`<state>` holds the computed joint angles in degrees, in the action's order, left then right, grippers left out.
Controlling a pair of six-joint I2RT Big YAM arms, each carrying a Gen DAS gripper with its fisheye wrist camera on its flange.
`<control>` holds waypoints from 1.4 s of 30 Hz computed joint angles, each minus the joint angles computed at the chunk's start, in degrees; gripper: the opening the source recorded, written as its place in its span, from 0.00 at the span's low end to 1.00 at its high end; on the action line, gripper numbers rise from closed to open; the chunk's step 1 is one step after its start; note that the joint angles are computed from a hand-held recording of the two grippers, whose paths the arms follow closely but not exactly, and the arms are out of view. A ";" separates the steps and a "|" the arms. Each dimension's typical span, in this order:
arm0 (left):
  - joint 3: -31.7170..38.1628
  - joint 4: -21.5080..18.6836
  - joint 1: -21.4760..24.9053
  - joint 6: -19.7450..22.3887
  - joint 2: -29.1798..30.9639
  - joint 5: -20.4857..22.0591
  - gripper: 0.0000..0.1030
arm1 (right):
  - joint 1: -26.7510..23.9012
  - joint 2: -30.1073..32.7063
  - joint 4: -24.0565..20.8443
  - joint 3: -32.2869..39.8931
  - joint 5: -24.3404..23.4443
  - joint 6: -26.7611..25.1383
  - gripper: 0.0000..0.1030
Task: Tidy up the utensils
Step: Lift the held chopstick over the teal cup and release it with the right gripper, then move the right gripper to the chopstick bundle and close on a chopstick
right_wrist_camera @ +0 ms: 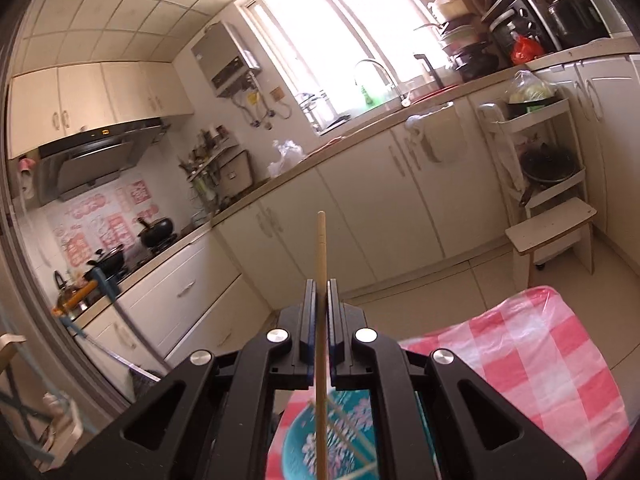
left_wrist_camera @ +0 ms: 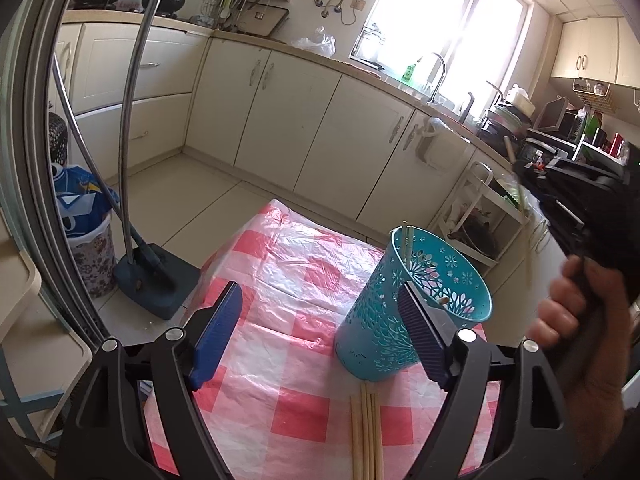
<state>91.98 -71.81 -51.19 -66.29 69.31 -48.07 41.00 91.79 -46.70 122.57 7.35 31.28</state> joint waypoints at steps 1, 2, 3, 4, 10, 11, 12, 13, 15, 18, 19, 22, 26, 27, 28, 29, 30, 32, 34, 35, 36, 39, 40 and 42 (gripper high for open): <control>0.09 0.02 0.09 0.00 0.07 0.19 0.74 | -0.39 0.99 -0.51 0.97 0.02 0.15 0.05; 0.13 -0.02 0.17 -0.10 0.06 0.38 0.74 | -0.56 1.98 -1.03 1.72 0.03 0.41 0.05; 0.15 0.11 0.33 -0.15 0.05 0.84 0.74 | -0.70 2.85 -1.86 2.40 -0.07 0.27 0.06; 0.13 0.28 0.49 -0.19 0.01 1.29 0.74 | -0.57 2.95 -2.24 2.00 0.23 -0.15 0.06; 0.16 0.38 0.93 -0.08 0.06 2.49 0.74 | -0.31 3.19 -4.23 0.42 -0.51 -1.59 0.06; 0.26 0.24 0.94 -0.03 0.12 2.44 0.74 | -0.13 2.70 -4.39 -0.30 -0.71 -1.58 0.06; 0.37 0.03 0.90 -0.11 0.21 2.31 0.75 | 0.13 2.21 -4.63 -0.88 -0.79 -1.86 0.06; 0.43 -0.19 0.86 -0.30 0.25 2.09 0.75 | 0.47 1.49 -4.89 -1.56 -0.88 -2.44 0.07; 0.54 -0.92 0.77 -0.91 0.29 1.65 0.75 | 1.37 -0.59 -4.34 -3.83 -0.74 -3.61 0.15; 0.73 -2.17 0.39 -1.32 0.27 0.51 0.75 | 3.26 -6.68 -2.53 -10.64 -0.23 -5.35 0.18; 1.11 -2.82 0.14 -1.42 0.52 -0.12 0.75 | 4.04 -8.43 -2.29 -12.46 0.21 -5.64 0.19; 1.91 -4.41 -0.74 -1.23 0.96 -2.07 0.76 | 7.39 -15.29 -2.45 -20.01 3.45 -6.31 0.29; 3.10 -6.76 -2.20 -0.96 1.78 -4.80 0.78 | 12.83 -23.91 -5.24 -30.44 8.59 -3.55 0.38; 3.32 -7.53 -2.70 -0.92 2.06 -5.65 0.78 | 14.49 -25.77 -6.72 -32.97 10.23 -2.37 0.38; 3.69 -8.27 -3.20 -0.97 2.37 -6.29 0.79 | 15.43 -26.86 -7.90 -34.62 11.15 -1.20 0.38; 3.95 -8.76 -3.65 -0.87 2.57 -6.81 0.79 | 16.22 -28.03 -8.93 -36.51 11.68 0.55 0.38; 4.20 -9.26 -4.25 -0.75 2.81 -7.47 0.79 | 16.58 -28.87 -9.68 -37.94 11.62 2.17 0.38; 4.60 -10.21 -5.26 -0.33 3.23 -8.79 0.80 | 16.88 -29.75 -11.60 -39.81 10.98 4.94 0.38; 5.27 -11.62 -6.24 0.32 3.91 -10.40 0.81 | 16.89 -29.99 -12.89 -40.56 10.45 6.60 0.38; 5.57 -12.10 -6.57 0.62 4.12 -10.90 0.82 | 16.97 -29.97 -13.25 -40.68 10.37 6.76 0.38; 5.66 -12.38 -6.92 1.08 4.27 -11.48 0.82 | 17.10 -29.78 -13.56 -40.61 10.44 6.63 0.38; 6.04 -13.11 -7.23 1.76 4.49 -12.39 0.84 | 17.27 -29.23 -13.96 -40.31 10.12 6.10 0.38; 6.17 -13.45 -7.27 1.56 4.54 -12.53 0.85 | 17.38 -28.99 -14.08 -40.23 10.01 5.89 0.38; 6.08 -13.42 -7.18 1.22 4.26 -12.22 0.85 | 17.57 -28.32 -14.63 -39.81 9.69 5.60 0.38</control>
<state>98.06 -85.23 -58.37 -65.06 73.57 -60.29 58.57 63.47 -61.32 82.77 17.04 36.89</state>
